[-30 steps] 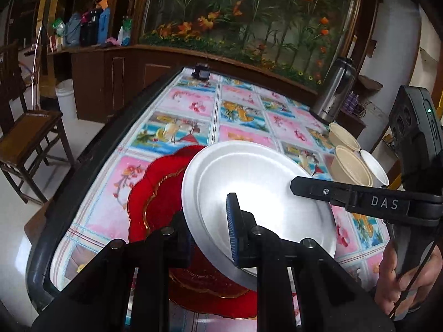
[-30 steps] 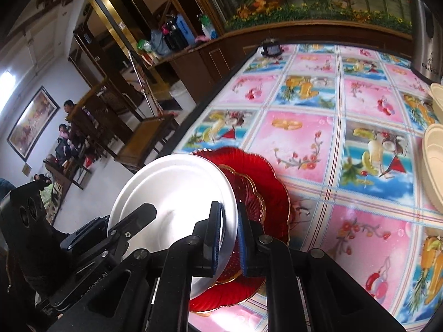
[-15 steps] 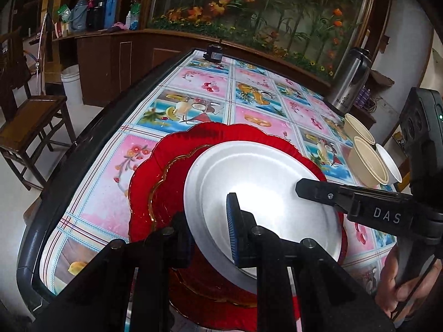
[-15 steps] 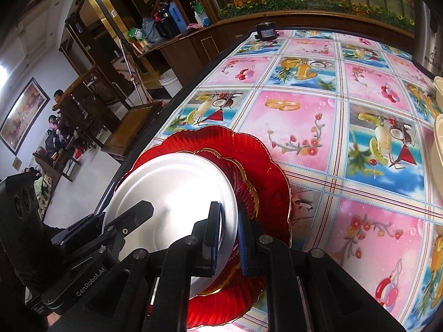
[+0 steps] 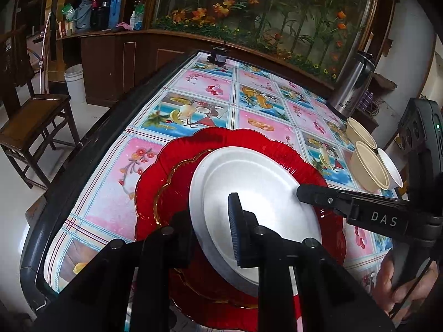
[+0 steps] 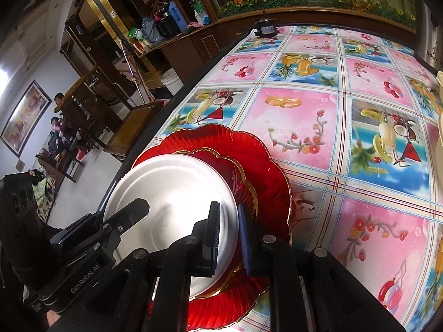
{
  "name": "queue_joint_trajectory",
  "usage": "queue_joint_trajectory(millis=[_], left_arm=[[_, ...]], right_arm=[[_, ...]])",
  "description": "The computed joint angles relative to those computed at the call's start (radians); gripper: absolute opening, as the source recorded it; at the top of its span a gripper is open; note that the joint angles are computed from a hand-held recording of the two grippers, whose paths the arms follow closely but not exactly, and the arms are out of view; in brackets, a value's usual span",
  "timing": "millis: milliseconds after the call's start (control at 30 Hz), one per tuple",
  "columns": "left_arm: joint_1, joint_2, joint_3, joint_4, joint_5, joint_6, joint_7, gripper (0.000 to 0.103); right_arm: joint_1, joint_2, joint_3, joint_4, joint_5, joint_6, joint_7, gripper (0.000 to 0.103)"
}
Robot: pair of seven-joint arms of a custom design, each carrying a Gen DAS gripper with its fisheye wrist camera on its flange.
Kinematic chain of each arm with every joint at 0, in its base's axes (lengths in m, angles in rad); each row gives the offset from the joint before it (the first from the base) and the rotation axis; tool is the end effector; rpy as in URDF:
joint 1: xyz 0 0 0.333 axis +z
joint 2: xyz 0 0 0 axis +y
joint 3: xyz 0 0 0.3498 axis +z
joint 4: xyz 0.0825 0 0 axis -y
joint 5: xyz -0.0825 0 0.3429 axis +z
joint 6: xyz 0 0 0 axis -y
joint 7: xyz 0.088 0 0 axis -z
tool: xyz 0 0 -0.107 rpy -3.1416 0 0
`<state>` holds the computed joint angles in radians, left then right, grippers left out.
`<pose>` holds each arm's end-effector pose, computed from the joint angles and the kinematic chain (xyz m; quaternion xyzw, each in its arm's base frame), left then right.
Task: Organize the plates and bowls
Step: 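Lower the white paper plate onto the red plates and open the left tool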
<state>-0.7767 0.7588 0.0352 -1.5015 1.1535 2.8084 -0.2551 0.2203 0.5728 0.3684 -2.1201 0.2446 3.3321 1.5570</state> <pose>0.5041 -0.5301 0.3072 -0.6679 0.6339 -0.3488 0.1744 0.5385 0.2979 0.2892 -0.7374 0.5884 -0.0623 0.3257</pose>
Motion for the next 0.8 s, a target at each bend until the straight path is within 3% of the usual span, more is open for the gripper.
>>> queue_joint_trajectory(millis=[33,67,100,200,367,600,700,800], left_arm=[[0.0,-0.002,0.002,-0.003,0.001,0.003,-0.006,0.029],[-0.003,-0.005,0.006,-0.006,0.006,0.004,-0.017,0.045],[-0.01,-0.01,0.015,-0.009,0.019,0.003,-0.034,0.055],[-0.015,-0.021,0.017,-0.015,0.041,-0.013,-0.062,0.055],[-0.014,-0.044,0.007,-0.025,0.091,-0.039,-0.102,0.055],[-0.021,-0.07,-0.016,-0.018,0.17,-0.105,-0.155,0.055],[-0.014,-0.071,-0.04,-0.001,0.187,-0.116,-0.141,0.055],[-0.008,-0.052,-0.063,0.041,0.181,-0.103,-0.091,0.055]], right_arm=[[-0.008,-0.001,0.009,-0.003,-0.002,0.004,0.001,0.016],[-0.027,-0.003,0.028,-0.01,-0.006,0.011,0.001,0.016],[-0.041,-0.005,0.042,-0.016,-0.012,0.017,0.003,0.016],[-0.074,-0.016,0.074,-0.036,-0.032,0.038,0.015,0.016],[-0.199,-0.036,0.177,-0.097,-0.106,0.088,0.067,0.016],[-0.446,-0.088,0.305,-0.247,-0.257,0.227,0.235,0.021],[-0.468,-0.165,0.243,-0.335,-0.247,0.316,0.292,0.023],[-0.489,-0.223,0.158,-0.396,-0.217,0.371,0.351,0.033]])
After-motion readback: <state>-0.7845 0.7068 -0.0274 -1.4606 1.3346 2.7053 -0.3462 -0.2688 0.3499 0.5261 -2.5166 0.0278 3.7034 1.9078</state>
